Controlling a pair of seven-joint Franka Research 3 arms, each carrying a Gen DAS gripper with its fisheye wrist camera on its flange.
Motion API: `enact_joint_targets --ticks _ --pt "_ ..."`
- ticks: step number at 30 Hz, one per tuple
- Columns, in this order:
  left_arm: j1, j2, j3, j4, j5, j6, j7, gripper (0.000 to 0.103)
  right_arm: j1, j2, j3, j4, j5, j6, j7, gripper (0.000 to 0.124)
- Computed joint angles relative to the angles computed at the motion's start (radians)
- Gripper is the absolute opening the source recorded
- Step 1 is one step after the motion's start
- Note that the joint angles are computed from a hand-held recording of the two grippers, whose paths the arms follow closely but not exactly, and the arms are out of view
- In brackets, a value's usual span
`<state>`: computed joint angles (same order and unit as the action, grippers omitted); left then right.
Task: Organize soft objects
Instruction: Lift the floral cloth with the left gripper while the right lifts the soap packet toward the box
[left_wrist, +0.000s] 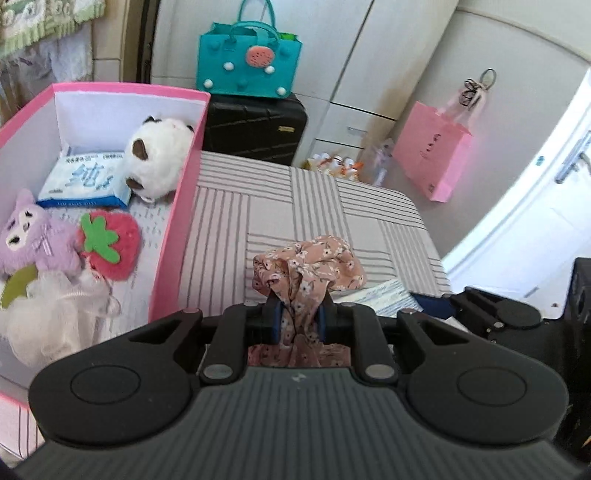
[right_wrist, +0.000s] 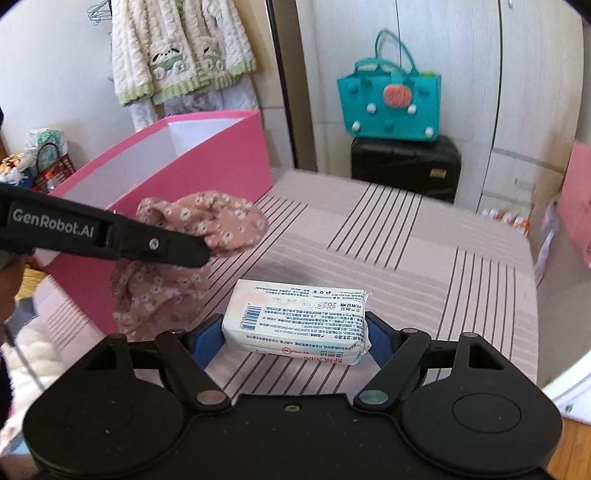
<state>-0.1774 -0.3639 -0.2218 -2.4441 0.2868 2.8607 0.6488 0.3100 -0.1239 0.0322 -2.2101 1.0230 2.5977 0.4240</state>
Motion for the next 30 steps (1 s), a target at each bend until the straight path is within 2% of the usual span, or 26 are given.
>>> enact_joint_targets --ticks 4,8,17,20,24,30 --pt "-0.072 -0.037 0.055 -0.026 -0.077 -0.013 0.09 0.017 -0.022 -0.034 -0.022 -0.012 -0.03 -0.109 0.041 0.083" --pt "-0.143 -0.07 0.113 -0.039 -0.185 -0.044 0.209 0.018 -0.033 -0.074 -0.03 -0.032 -0.066 -0.157 0.071 0.083" --pt "-0.197 -0.167 0.149 -0.062 -0.323 -0.135 0.372 0.018 -0.03 -0.171 -0.053 -0.073 -0.094 -0.217 0.087 0.083" --pt "-0.218 -0.2 0.167 -0.074 -0.378 -0.133 0.414 0.018 -0.025 -0.204 -0.057 -0.089 -0.095 -0.221 0.083 0.083" --pt "-0.223 -0.253 0.167 -0.094 -0.401 -0.125 0.444 0.019 -0.011 -0.254 -0.06 -0.119 -0.091 -0.213 0.066 0.083" --pt "-0.211 -0.343 0.177 -0.115 -0.404 -0.167 0.478 0.019 0.012 -0.301 -0.068 -0.128 -0.099 -0.232 0.062 0.083"
